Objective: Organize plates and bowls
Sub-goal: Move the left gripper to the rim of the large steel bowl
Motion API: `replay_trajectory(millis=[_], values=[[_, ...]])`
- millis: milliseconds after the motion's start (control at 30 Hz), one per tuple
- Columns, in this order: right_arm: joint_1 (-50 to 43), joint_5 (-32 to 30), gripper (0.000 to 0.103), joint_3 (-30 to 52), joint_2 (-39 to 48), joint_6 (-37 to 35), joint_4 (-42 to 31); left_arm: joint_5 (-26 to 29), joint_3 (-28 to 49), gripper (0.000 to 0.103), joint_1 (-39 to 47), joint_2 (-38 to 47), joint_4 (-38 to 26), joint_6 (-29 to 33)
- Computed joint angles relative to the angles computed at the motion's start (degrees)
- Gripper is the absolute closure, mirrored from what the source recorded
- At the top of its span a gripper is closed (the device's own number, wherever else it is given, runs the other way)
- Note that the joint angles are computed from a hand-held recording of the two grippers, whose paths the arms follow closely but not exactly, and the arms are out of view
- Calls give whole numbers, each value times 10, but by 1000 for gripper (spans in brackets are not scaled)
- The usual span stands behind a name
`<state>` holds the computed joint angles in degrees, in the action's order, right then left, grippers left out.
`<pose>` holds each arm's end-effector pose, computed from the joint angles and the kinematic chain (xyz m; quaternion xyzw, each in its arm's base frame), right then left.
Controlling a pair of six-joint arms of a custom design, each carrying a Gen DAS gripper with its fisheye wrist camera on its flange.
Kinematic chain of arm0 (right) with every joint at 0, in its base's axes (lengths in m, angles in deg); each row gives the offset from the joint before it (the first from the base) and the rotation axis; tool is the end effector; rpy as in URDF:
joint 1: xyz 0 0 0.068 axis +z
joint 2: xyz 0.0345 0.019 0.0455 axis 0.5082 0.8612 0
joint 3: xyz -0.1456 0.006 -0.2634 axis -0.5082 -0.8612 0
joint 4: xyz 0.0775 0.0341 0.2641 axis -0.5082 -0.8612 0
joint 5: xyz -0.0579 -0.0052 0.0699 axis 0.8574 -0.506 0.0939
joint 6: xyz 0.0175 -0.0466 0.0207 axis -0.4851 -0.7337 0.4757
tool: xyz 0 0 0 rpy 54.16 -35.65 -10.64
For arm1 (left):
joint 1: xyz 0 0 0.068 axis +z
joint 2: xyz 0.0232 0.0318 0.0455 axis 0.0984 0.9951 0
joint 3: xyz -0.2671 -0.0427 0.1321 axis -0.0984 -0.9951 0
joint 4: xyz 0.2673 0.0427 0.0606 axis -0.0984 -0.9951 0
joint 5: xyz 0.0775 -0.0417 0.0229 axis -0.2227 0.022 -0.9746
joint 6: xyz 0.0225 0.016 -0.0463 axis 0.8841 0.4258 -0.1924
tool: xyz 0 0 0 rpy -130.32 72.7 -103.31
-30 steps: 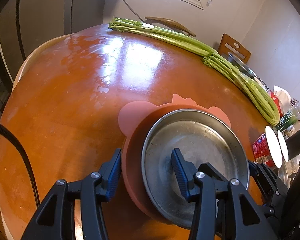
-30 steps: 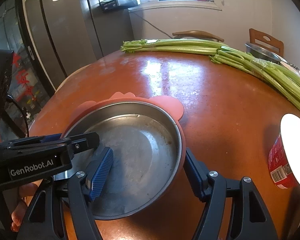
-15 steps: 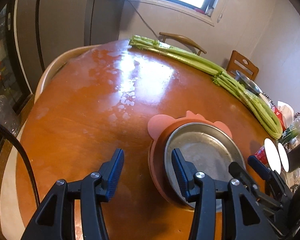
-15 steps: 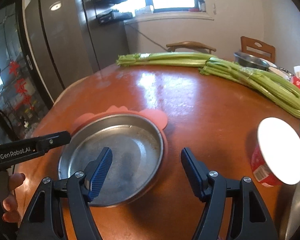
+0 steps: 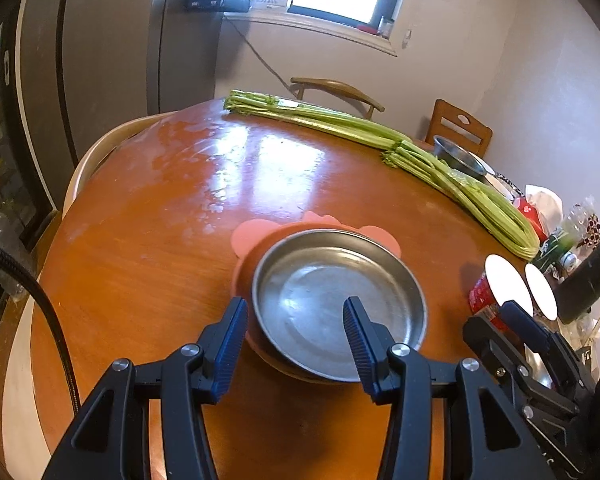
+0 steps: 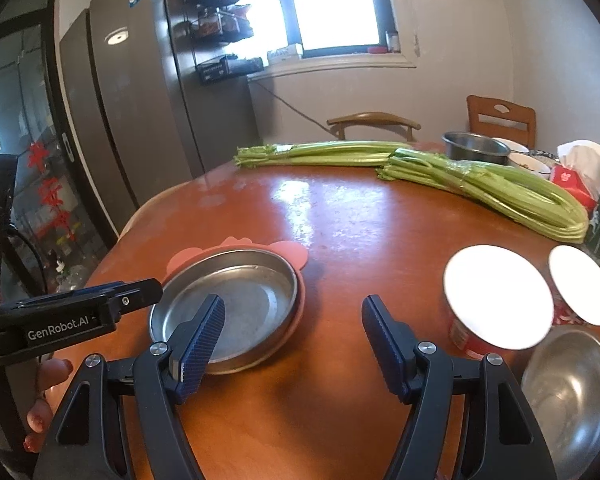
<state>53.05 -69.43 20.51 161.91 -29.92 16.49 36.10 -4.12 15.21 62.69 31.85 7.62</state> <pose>0.2582 0.1122 0.1126 -0.1624 0.8471 0.1797 0.4730 0.2466 0.0382 0.1086 -0.1612 0.9183 -0.0529 0.3576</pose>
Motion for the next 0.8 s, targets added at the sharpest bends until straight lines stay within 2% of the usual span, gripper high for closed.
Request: replay_trajectory(millis=[367,667,800], values=[[-97,-46,29,-85,-88,-29,18,-67,-5,53,-129,-37,-17,-46],[-242,-145,29,-116,-181,-67,-38,-104,61,53,-261,-27,-58,-79],[-300,-178,29,-117,-193,-80,-54,-116,93,53,-306,-8,-68,-86]])
